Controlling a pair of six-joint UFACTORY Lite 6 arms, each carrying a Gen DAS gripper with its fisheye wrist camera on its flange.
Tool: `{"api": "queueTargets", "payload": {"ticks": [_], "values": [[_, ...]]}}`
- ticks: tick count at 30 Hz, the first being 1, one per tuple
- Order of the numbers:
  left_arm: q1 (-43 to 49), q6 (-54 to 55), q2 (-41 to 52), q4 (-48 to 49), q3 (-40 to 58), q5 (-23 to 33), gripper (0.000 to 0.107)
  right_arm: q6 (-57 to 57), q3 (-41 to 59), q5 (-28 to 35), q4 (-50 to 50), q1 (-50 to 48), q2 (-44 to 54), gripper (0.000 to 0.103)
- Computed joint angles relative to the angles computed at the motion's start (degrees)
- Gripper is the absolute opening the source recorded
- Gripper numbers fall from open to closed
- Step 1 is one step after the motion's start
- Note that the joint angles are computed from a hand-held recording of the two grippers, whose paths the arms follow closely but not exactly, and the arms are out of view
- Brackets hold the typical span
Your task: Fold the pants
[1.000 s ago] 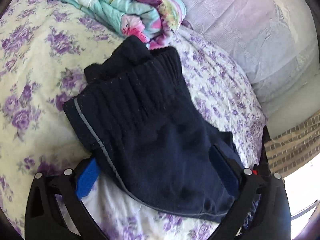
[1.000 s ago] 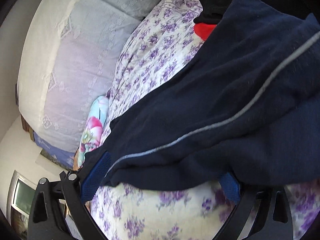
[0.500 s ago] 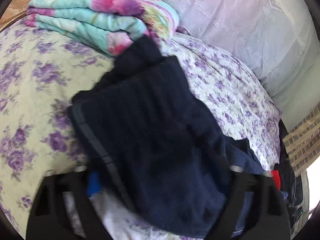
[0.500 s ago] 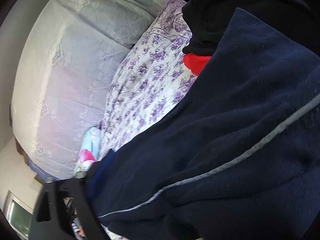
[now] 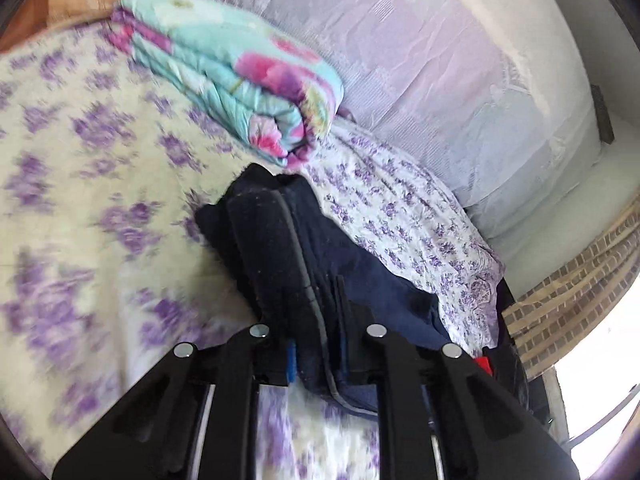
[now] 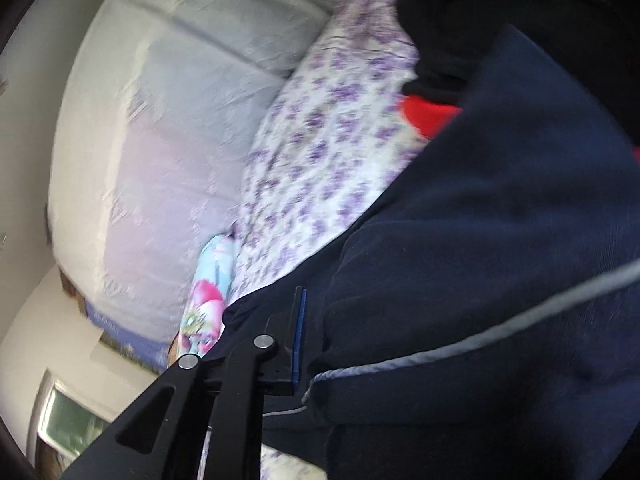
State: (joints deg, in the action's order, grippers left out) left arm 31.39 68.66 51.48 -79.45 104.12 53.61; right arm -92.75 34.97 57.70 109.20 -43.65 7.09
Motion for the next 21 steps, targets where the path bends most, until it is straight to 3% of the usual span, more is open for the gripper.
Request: {"api": "queueTargets", "payload": {"ticks": [3, 7, 10, 15, 18, 21], "values": [[7.9, 8.7, -12.1, -1.1, -16.4, 3.6, 0.013, 3.6, -1.7, 0.8, -7.1, 0.1, -7.2, 0.014], [22.1, 14.2, -21.0, 1.0, -27.4, 11.1, 0.013, 7.0, -5.9, 5.3, -15.5, -1.9, -14.7, 0.013], [32.5, 15.5, -24.9, 5.4, -28.4, 17.8, 0.013, 7.9, -9.8, 9.5, -19.4, -4.1, -21.2, 0.013], [41.0, 14.2, -31.5, 8.4, -27.1, 27.2, 0.013, 13.2, -15.0, 17.5, -27.6, -10.2, -34.4, 0.013], [44.8, 12.7, -35.9, 7.3, -25.6, 33.1, 0.013, 15.8, -16.9, 26.0, -33.0, -19.4, -42.6, 0.013], [46.5, 7.5, -38.6, 5.3, -21.6, 38.5, 0.013, 16.9, -15.0, 36.3, -36.8, -29.3, -44.9, 0.013]]}}
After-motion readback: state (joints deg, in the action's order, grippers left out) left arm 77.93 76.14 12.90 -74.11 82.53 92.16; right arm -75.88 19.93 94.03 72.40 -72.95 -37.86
